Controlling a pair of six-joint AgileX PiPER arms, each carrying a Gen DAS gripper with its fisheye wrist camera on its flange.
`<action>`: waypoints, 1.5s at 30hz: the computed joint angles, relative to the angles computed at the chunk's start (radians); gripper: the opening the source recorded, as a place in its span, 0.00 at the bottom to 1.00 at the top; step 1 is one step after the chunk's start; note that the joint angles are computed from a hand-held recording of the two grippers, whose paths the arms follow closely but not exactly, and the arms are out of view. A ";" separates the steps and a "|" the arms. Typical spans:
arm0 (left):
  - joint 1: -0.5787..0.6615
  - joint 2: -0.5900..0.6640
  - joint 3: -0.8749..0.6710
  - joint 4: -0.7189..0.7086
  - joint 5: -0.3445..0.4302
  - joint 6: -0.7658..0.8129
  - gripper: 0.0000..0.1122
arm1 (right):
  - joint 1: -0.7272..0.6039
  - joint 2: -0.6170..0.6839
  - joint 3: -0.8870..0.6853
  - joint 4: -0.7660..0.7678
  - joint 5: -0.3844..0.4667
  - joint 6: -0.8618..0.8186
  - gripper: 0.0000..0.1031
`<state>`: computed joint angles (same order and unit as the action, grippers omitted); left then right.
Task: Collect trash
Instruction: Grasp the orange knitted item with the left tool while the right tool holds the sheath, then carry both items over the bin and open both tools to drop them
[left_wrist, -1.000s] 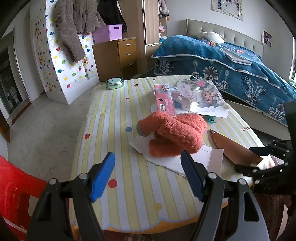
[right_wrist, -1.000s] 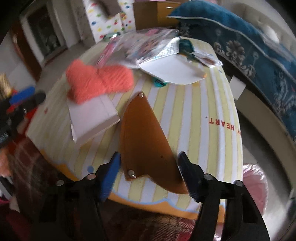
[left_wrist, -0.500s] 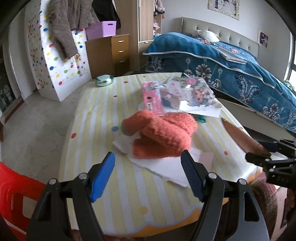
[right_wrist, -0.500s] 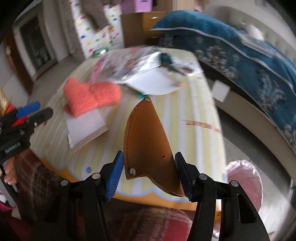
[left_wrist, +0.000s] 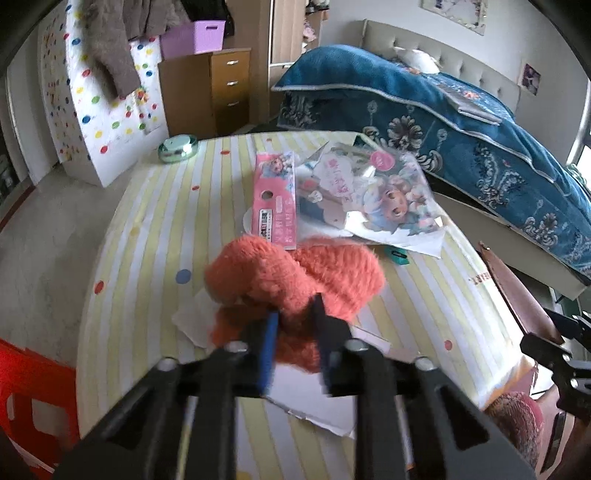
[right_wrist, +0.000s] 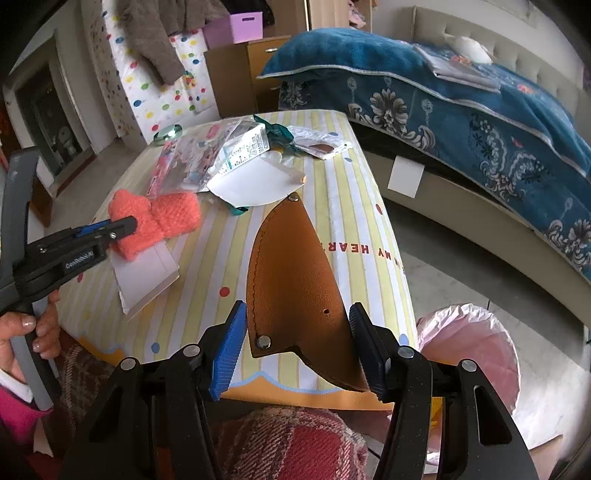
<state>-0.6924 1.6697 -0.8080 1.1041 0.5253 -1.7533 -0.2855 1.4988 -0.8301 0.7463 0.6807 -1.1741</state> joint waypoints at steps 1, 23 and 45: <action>-0.006 -0.019 0.011 0.010 0.009 -0.003 0.11 | -0.004 -0.004 0.002 0.004 0.003 -0.003 0.55; -0.351 -0.254 0.034 0.077 0.341 -0.005 0.11 | -0.149 -0.153 0.039 0.109 0.120 -0.068 0.55; -0.403 0.388 -0.669 -0.046 0.018 0.387 0.11 | -0.664 0.095 -0.145 0.159 0.203 -0.219 0.56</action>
<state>-1.0952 2.0579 -1.4773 1.0576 0.5436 -1.3665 -0.9493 1.5943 -0.9754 0.9056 0.8841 -1.3931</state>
